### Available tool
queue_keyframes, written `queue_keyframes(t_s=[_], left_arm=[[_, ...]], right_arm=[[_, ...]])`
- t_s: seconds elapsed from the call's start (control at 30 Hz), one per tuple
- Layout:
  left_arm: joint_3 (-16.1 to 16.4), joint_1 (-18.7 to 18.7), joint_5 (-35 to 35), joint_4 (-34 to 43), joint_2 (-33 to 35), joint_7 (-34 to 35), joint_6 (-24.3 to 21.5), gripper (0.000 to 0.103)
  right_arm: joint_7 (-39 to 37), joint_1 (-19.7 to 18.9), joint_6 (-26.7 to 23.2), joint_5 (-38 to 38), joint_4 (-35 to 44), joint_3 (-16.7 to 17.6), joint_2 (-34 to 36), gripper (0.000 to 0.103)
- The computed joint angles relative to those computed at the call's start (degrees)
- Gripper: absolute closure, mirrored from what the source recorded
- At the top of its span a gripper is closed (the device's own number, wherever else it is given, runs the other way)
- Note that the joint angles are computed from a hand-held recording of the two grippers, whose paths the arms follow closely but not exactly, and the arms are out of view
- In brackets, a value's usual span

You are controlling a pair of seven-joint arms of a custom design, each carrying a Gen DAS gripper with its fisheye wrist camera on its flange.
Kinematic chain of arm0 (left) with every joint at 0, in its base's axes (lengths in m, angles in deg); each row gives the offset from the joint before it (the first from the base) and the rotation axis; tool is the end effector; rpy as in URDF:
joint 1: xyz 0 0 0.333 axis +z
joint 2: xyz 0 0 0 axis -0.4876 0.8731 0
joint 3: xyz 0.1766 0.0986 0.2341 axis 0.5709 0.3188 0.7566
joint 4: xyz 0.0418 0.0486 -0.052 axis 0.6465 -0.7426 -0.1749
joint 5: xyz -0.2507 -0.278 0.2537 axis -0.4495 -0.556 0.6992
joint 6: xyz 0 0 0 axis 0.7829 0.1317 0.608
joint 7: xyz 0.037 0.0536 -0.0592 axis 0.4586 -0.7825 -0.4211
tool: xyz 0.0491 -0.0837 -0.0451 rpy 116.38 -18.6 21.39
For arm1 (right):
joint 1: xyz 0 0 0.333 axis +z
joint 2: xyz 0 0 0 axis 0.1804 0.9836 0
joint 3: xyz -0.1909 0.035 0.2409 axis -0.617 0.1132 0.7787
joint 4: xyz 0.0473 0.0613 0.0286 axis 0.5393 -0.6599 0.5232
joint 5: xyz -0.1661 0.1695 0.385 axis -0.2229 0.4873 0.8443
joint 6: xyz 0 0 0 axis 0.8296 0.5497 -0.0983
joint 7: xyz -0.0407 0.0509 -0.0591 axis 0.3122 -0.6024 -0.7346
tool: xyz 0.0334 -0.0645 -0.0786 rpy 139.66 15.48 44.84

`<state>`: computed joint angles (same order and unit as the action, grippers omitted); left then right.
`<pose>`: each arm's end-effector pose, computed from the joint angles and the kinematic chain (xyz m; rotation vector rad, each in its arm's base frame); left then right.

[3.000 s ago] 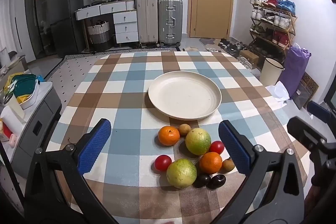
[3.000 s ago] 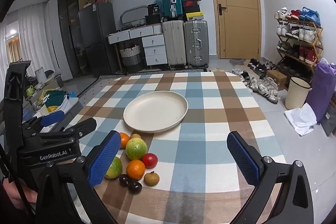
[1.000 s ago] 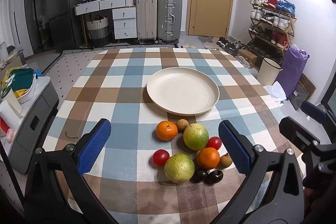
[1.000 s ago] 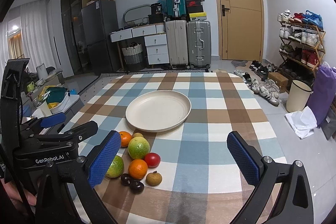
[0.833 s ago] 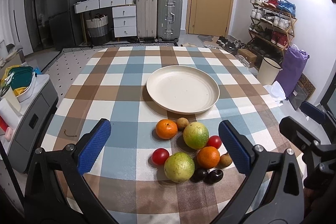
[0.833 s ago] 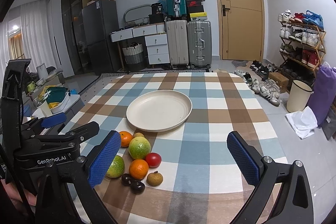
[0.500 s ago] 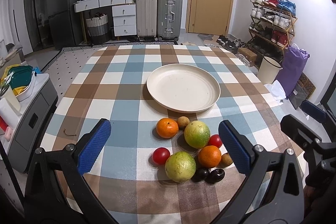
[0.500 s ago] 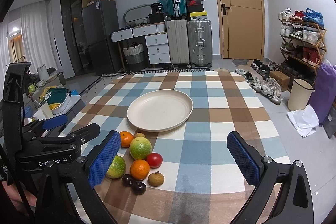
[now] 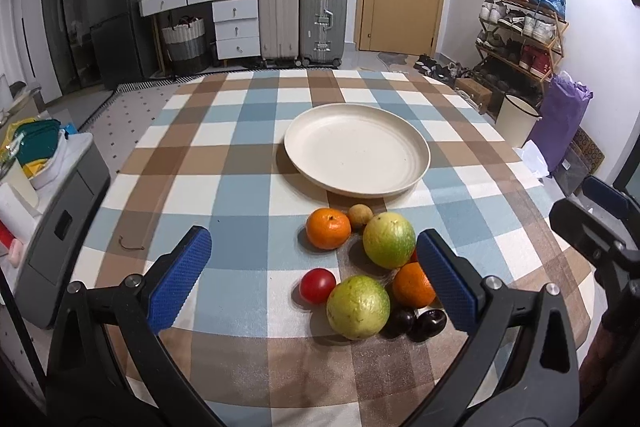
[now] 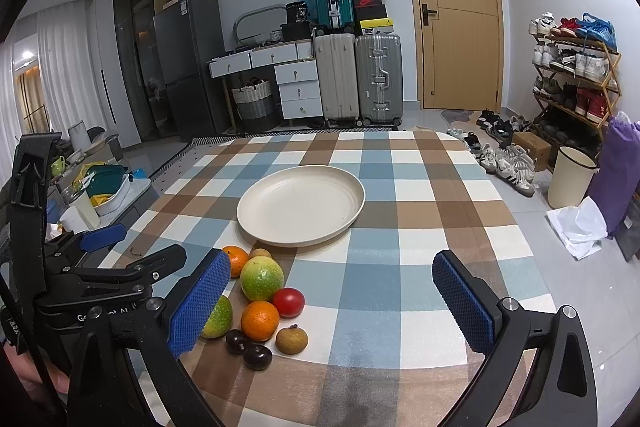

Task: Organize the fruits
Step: 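Lower the left gripper onto the large pale green fruit and close, then lift the pale green fruit with the left gripper while the right gripper grasps the green lime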

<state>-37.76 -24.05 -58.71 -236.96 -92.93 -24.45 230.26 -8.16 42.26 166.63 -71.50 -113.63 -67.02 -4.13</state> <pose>0.3894 -0.1314 0.5469 -1.9753 1.3298 -0.6549 0.4212 0.1404 0.5996 -1.9269 1.0765 -0.4675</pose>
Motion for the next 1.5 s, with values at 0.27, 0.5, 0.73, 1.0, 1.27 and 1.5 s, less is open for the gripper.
queue_keyframes(t_s=[0.27, 0.5, 0.73, 1.0, 1.27, 1.5], left_arm=[[2.68, -2.18, -2.71, -1.83, 1.49, 2.76, 2.34, 0.001], [4.0, -3.19, -6.03, -3.37, 2.47, 5.36, 3.31, 0.001], [5.67, -5.28, -9.95, -4.57, 3.62, 8.45, 5.38, 0.001], [6.76, -6.43, -13.69, -4.29, 5.96, 10.42, 6.73, 0.008], [11.32, -9.81, -21.06, -5.07, 7.49, 13.89, 8.66, 0.048], [13.48, -11.9, -27.24, -5.67, 8.22, 18.21, 10.87, 0.058]], right_arm=[[-1.03, 0.06, -0.81, 1.15, 0.39, -0.8, 1.45, 0.0], [-1.32, -0.27, -1.2, 2.37, 1.06, -0.47, 3.12, 0.0], [-1.72, -0.77, -1.9, 3.68, 1.77, -0.3, 4.57, 0.0], [-2.31, -1.28, -2.33, 4.99, 1.99, -0.14, 5.41, 0.0], [-2.5, -1.88, -3.4, 6.2, 2.43, -0.06, 6.12, 0.0], [-3.07, -2.31, -3.64, 7.16, 2.4, 0.04, 6.21, 0.0]])
